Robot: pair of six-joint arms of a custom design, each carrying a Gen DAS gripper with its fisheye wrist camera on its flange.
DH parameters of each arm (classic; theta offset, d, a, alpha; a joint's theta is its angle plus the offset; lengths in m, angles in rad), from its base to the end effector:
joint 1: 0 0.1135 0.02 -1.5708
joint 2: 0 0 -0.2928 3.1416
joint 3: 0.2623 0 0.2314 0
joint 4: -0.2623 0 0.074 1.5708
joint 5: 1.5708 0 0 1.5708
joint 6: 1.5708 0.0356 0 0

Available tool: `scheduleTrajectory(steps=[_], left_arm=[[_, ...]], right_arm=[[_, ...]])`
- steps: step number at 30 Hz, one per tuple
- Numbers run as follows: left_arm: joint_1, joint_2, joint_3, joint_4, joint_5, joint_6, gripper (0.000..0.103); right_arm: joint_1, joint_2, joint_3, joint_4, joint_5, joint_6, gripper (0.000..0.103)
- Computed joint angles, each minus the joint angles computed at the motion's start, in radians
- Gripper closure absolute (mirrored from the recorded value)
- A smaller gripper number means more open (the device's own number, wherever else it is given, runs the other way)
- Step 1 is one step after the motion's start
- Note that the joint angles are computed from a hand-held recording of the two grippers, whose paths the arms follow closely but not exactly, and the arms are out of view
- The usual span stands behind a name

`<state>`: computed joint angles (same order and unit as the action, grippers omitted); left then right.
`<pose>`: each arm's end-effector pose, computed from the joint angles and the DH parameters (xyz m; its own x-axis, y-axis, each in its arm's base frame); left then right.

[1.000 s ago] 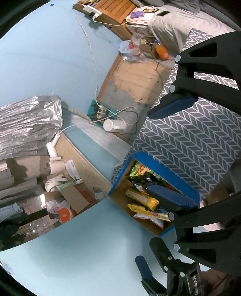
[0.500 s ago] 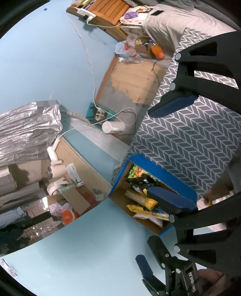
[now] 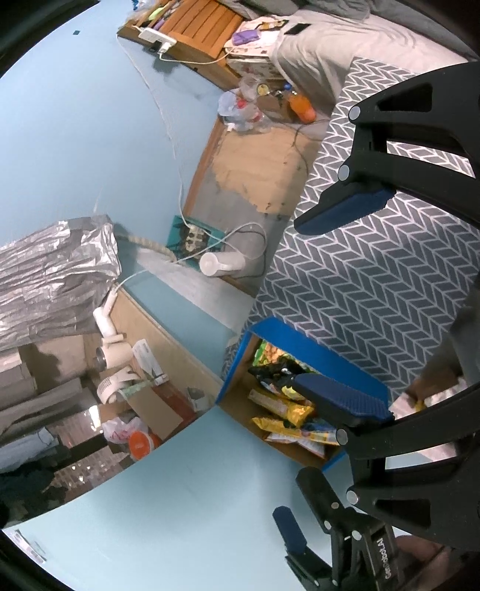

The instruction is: Organize snacks

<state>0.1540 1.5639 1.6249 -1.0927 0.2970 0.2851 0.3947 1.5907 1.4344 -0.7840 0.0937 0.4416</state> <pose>0.2910 0.0346 0.3871 -0.8133 0.1459 -0.5633 0.2402 0.9659 -0.0966 0.2971 0.1201 0.3423 -0.8160 0.1211 -0.5653 0.0186 0.9828 0.1836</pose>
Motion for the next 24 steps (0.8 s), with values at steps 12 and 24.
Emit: scheduleTrajectory(steps=[12,24], left_arm=[[-0.009,0.005,0.011,-0.015,-0.016,-0.001,0.012],[-0.026,0.008,0.006,-0.018,-0.056,0.007,0.012]], right_arm=[[-0.002,-0.003,-0.006,-0.005,-0.011,0.013,0.026],[0.001,-0.005,-0.011,-0.003,-0.013,0.021,0.025]])
